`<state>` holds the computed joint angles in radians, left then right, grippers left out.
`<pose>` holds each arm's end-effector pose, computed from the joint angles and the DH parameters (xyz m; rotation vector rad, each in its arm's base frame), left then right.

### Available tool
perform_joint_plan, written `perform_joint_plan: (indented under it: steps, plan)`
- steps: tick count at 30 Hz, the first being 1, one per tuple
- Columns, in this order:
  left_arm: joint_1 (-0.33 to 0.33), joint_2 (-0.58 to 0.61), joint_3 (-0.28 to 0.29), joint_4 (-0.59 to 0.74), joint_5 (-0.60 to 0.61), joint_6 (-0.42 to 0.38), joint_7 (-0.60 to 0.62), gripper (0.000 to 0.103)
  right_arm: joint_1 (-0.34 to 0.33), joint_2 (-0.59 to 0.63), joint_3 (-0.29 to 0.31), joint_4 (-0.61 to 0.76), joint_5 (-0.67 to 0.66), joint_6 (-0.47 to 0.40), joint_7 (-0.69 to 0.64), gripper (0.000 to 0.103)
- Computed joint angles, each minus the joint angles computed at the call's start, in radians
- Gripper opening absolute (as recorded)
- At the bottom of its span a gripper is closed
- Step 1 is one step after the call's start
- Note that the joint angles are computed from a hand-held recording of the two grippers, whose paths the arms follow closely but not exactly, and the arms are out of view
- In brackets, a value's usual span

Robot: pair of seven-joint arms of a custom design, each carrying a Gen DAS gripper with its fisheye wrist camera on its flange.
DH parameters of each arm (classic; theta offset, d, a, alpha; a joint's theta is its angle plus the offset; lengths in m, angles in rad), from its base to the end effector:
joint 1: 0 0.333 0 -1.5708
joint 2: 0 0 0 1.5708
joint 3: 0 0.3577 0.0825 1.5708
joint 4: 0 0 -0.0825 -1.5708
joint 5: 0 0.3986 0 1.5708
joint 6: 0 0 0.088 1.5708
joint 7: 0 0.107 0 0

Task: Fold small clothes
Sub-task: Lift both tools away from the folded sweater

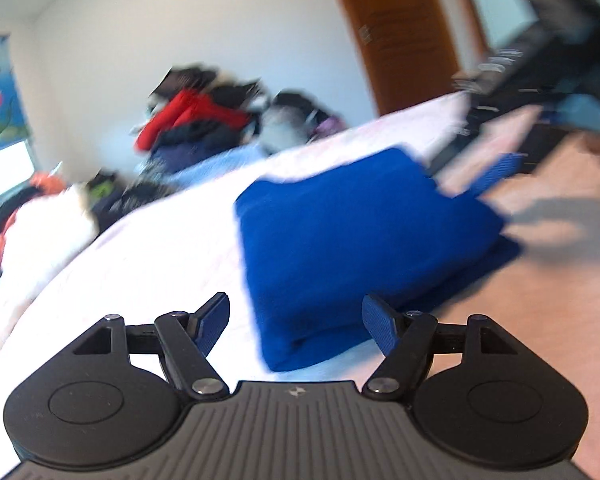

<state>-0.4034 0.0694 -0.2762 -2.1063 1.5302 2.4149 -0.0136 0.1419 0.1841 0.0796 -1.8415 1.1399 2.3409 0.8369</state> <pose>0.4680 -0.3680 0.4478 -1.3147 1.6506 -0.6422 0.6431 0.1559 0.5028 -1.7161 1.3529 0.2800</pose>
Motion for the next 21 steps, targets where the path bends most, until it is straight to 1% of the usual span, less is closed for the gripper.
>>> perform_joint_plan:
  steps: [1, 2, 3, 4, 5, 7, 8, 9, 10, 11, 13, 15, 16, 18, 19, 20, 21]
  plan:
    - [0.005, 0.008, 0.004, 0.009, -0.016, 0.008, 0.009, 0.073, 0.005, -0.006, 0.001, -0.013, -0.016, 0.002, 0.016, 0.051]
    - [0.007, 0.015, 0.006, 0.017, -0.028, 0.008, 0.017, 0.073, 0.011, -0.009, 0.001, -0.021, -0.034, 0.003, 0.028, 0.044]
    - [0.005, 0.024, 0.007, 0.026, -0.041, -0.007, 0.03, 0.073, 0.017, -0.011, 0.002, -0.03, -0.05, 0.01, 0.042, 0.043]
    - [0.002, 0.025, 0.008, 0.027, -0.049, -0.015, 0.036, 0.073, 0.024, -0.013, 0.003, -0.039, -0.064, 0.018, 0.057, 0.034]
    - [0.002, 0.028, 0.01, 0.029, -0.056, -0.019, 0.036, 0.073, 0.029, -0.019, 0.006, -0.05, -0.066, 0.03, 0.052, 0.02]
    - [0.005, 0.026, 0.015, 0.031, -0.098, -0.028, 0.037, 0.073, 0.033, -0.036, 0.011, -0.074, -0.035, 0.053, 0.021, 0.015]
    - [0.012, 0.023, 0.019, 0.027, -0.123, -0.017, 0.036, 0.072, 0.034, -0.049, 0.012, -0.086, -0.011, 0.066, -0.005, 0.013]
    - [0.019, 0.023, 0.023, 0.025, -0.16, -0.009, 0.047, 0.059, 0.033, -0.067, 0.011, -0.1, 0.016, 0.078, -0.041, 0.012]
    - [0.028, 0.025, 0.028, 0.022, -0.207, 0.005, 0.063, 0.054, 0.038, -0.08, 0.006, -0.11, 0.009, 0.095, -0.042, 0.011]
    - [0.034, 0.015, 0.033, 0.01, -0.197, 0.029, 0.026, 0.054, 0.046, -0.087, 0.0, -0.12, -0.028, 0.126, -0.012, 0.011]
    - [0.038, 0.012, 0.032, 0.01, -0.216, 0.035, 0.025, 0.054, 0.053, -0.067, -0.013, -0.125, -0.123, 0.122, 0.06, 0.009]
    - [0.035, 0.011, 0.028, 0.01, -0.217, 0.019, 0.038, 0.054, 0.047, -0.079, -0.006, -0.154, -0.067, 0.134, 0.015, 0.008]
    - [0.034, 0.007, 0.026, 0.008, -0.22, 0.012, 0.052, 0.054, 0.044, -0.082, -0.008, -0.153, -0.05, 0.121, 0.024, 0.018]
    - [0.029, -0.017, 0.019, -0.009, -0.219, -0.005, 0.086, 0.054, 0.034, -0.084, -0.016, -0.143, -0.012, 0.082, 0.048, 0.031]
    - [0.032, -0.036, 0.018, -0.023, -0.205, 0.008, 0.092, 0.054, 0.028, -0.084, -0.018, -0.136, 0.016, 0.072, 0.038, 0.042]
    - [0.037, -0.066, 0.017, -0.046, -0.195, 0.032, 0.089, 0.054, 0.026, -0.088, -0.02, -0.13, 0.046, 0.089, 0.021, 0.05]
    - [0.048, -0.097, 0.019, -0.067, -0.186, 0.08, 0.077, 0.054, 0.024, -0.089, -0.022, -0.122, 0.067, 0.106, 0.009, 0.052]
